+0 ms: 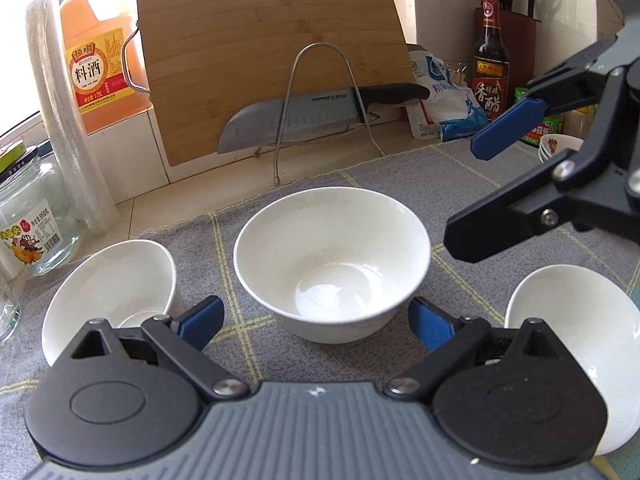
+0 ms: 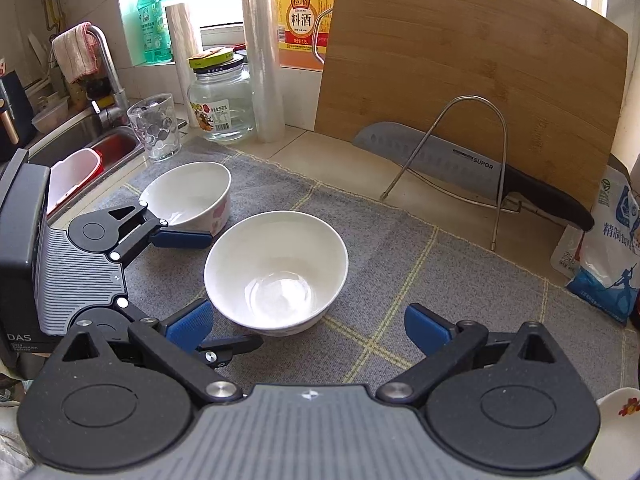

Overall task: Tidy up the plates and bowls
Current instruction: 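Move the right tool to another white bowl and grasp its rim, then lift the white bowl with the right tool and carry it over another bowl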

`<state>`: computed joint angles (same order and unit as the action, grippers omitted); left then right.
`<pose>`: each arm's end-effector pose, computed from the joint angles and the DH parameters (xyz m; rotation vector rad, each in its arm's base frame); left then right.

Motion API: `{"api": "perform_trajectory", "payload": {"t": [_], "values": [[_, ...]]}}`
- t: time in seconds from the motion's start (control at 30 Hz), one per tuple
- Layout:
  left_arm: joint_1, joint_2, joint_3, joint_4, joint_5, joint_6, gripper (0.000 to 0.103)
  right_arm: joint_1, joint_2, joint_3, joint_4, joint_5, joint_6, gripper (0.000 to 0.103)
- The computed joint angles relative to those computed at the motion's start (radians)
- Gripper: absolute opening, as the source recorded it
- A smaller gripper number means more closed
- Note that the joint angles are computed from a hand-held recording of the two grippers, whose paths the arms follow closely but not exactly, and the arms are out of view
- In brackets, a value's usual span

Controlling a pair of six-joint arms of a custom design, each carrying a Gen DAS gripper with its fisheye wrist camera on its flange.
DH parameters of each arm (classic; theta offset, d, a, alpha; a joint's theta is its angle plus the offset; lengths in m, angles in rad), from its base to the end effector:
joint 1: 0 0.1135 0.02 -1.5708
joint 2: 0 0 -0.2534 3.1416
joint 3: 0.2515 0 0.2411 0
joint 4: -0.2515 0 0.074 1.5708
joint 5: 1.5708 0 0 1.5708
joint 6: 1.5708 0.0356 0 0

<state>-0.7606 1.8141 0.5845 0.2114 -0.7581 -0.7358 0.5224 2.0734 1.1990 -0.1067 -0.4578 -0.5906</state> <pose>0.2111 -0.1671 0.0745 -0.2244 2.2351 0.2210 0.3360 0.2116 0.1069 -1.4624 2.0178 0.5531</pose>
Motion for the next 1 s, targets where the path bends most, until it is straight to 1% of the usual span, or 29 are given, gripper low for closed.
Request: {"api": "perform_trajectory", "payload": {"t": [0.23,0.4,0.6,0.77,0.9,1.0], "values": [[0.023,0.004,0.002,0.02,0.019,0.018,0.098,0.016,0.116,0.178,-0.113,-0.016,-0.001,0.102],[0.037,-0.007,-0.018,0.056,0.046,0.034,0.097,0.028,0.205,0.313,-0.198,-0.029,0.001,0.101],[0.047,-0.009,-0.026,0.088,0.062,0.065,0.096,0.043,0.302,0.46,-0.301,-0.045,0.001,0.095],[0.056,-0.018,-0.043,0.121,0.081,0.088,0.094,0.059,0.36,0.547,-0.359,-0.042,-0.006,0.088],[0.056,-0.02,-0.044,0.126,0.082,0.099,0.093,0.069,0.39,0.593,-0.387,-0.041,-0.012,0.086],[0.058,-0.022,-0.044,0.133,0.089,0.111,0.091,0.073,0.404,0.619,-0.406,-0.044,-0.016,0.082]]}}
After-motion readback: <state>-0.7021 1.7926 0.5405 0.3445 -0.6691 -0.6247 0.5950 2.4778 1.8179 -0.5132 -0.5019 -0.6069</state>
